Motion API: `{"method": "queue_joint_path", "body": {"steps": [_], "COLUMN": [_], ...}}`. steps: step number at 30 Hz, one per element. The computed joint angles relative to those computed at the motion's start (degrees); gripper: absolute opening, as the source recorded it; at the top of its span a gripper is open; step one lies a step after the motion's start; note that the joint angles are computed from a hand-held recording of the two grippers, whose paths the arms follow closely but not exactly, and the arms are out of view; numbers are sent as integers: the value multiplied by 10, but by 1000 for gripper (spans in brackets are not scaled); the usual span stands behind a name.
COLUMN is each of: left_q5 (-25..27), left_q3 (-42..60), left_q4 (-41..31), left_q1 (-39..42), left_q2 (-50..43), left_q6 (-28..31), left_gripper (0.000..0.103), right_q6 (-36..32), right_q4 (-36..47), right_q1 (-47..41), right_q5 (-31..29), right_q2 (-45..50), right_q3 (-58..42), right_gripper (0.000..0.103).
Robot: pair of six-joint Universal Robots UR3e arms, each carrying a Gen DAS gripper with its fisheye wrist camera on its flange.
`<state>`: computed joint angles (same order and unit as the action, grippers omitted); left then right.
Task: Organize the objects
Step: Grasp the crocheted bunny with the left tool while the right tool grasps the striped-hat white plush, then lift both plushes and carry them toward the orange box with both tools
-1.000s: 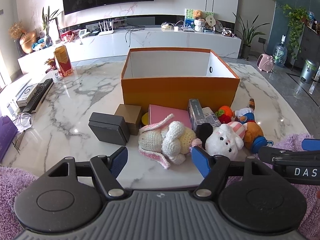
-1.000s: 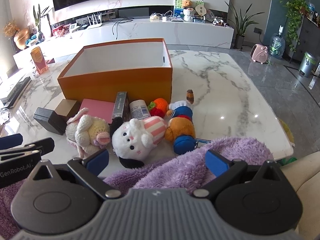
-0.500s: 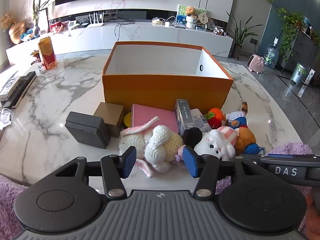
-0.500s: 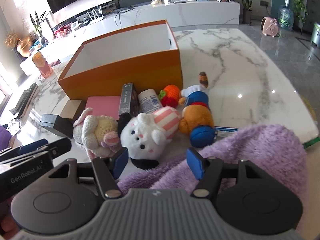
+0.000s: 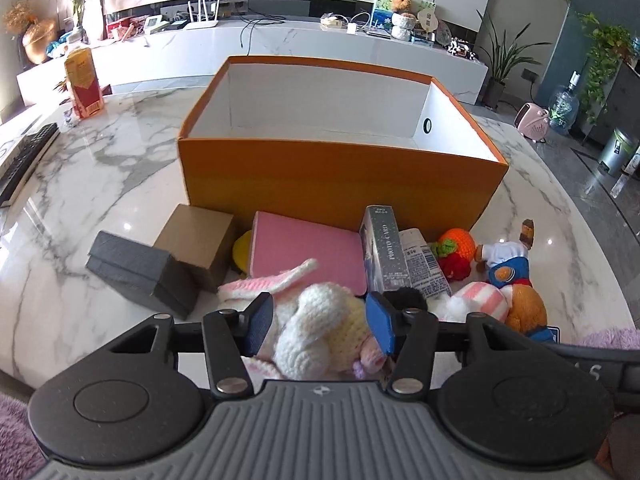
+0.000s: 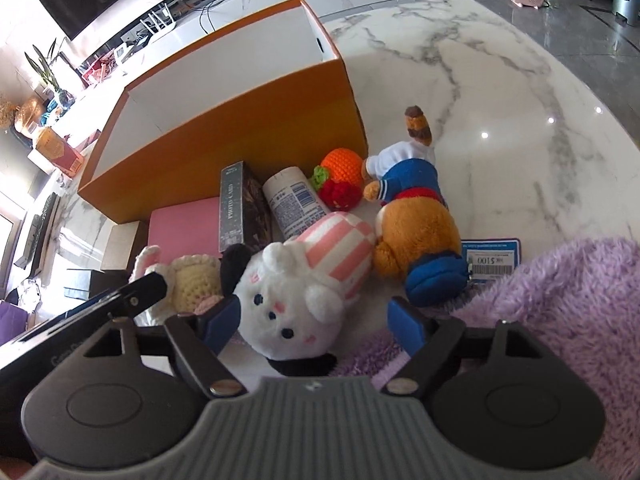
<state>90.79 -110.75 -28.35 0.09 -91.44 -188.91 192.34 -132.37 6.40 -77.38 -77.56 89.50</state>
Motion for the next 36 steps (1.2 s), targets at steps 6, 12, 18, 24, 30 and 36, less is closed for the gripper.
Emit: {"method": "queue_joint_path", "body": {"steps": [6,12,18,24,30,36], "left_q5": [-3,-74,-91,-50,-15,-63], "left_q3": [4,-30,-26,-30,-34,-64], "left_q4": [11,-72,-204,-237,-258,-227], "left_q1": [3,57,101,108,120,160], "left_q2": [-22,61,128,147,159,205], "left_q6": [29,127,177,155,149,139], "left_gripper": [29,27,28,28,29,67], "right_q6": [-2,-3,-3,-30,-127,-180], "right_q4": [13,25,16,-6,37,25], "right_q1": [13,13,17,11,39,70], "right_q5": [-11,4,4,31,48,37], "right_q2": [50,82,91,73,46,50], "right_q3": [-42,-65,-67,-36,-33,-36], "right_gripper": [88,90,91,69,60,62]}}
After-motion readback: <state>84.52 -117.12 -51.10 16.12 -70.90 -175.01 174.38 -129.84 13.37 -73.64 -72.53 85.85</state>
